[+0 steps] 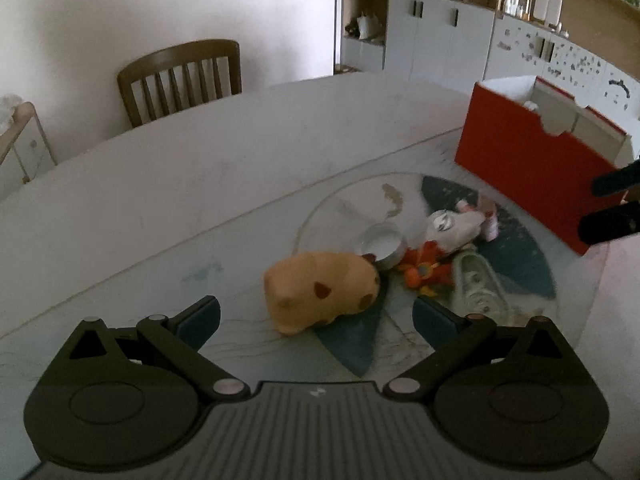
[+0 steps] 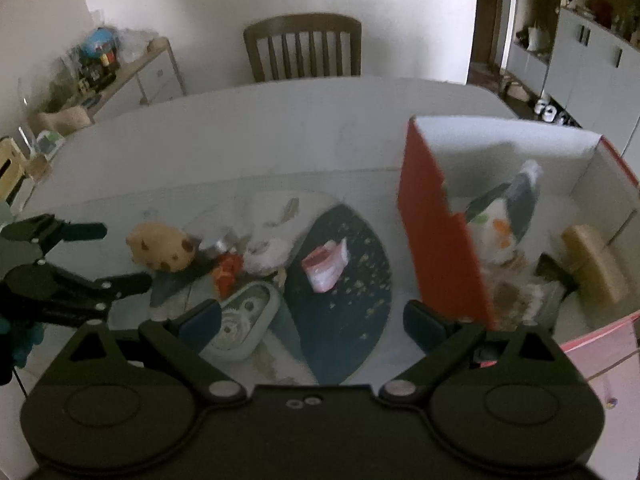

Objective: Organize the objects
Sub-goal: 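Withdraw both tools from the box back over the glass mat, then grasp the yellow plush toy with the left tool while the right tool grasps the tape dispenser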

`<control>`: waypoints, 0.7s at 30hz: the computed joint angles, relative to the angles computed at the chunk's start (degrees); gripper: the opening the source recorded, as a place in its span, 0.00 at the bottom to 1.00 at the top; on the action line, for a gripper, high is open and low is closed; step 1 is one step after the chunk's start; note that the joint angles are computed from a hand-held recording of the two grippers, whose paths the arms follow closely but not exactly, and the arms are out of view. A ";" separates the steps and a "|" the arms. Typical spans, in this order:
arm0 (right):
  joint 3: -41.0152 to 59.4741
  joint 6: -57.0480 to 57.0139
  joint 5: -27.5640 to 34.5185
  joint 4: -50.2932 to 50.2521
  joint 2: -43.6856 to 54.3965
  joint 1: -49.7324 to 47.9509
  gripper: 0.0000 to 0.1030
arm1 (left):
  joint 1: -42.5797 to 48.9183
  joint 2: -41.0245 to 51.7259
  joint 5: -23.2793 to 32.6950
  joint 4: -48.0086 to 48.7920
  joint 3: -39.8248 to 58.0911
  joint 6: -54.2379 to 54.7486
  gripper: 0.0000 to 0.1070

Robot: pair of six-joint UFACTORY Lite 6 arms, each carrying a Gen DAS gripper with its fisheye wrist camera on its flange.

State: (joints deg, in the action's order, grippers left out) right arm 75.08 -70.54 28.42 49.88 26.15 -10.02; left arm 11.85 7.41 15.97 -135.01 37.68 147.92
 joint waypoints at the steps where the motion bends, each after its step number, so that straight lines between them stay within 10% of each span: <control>1: -0.18 0.36 -0.46 -0.12 0.44 0.76 0.95 | 0.21 1.19 0.55 0.18 0.70 0.30 0.96; 21: 1.08 13.84 -11.18 -10.43 10.60 14.25 0.94 | 0.00 21.58 1.98 13.47 18.76 -11.85 0.96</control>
State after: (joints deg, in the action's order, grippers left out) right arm 76.16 -56.70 17.24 39.44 36.75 4.23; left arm 11.86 28.99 17.94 -121.53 56.44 136.07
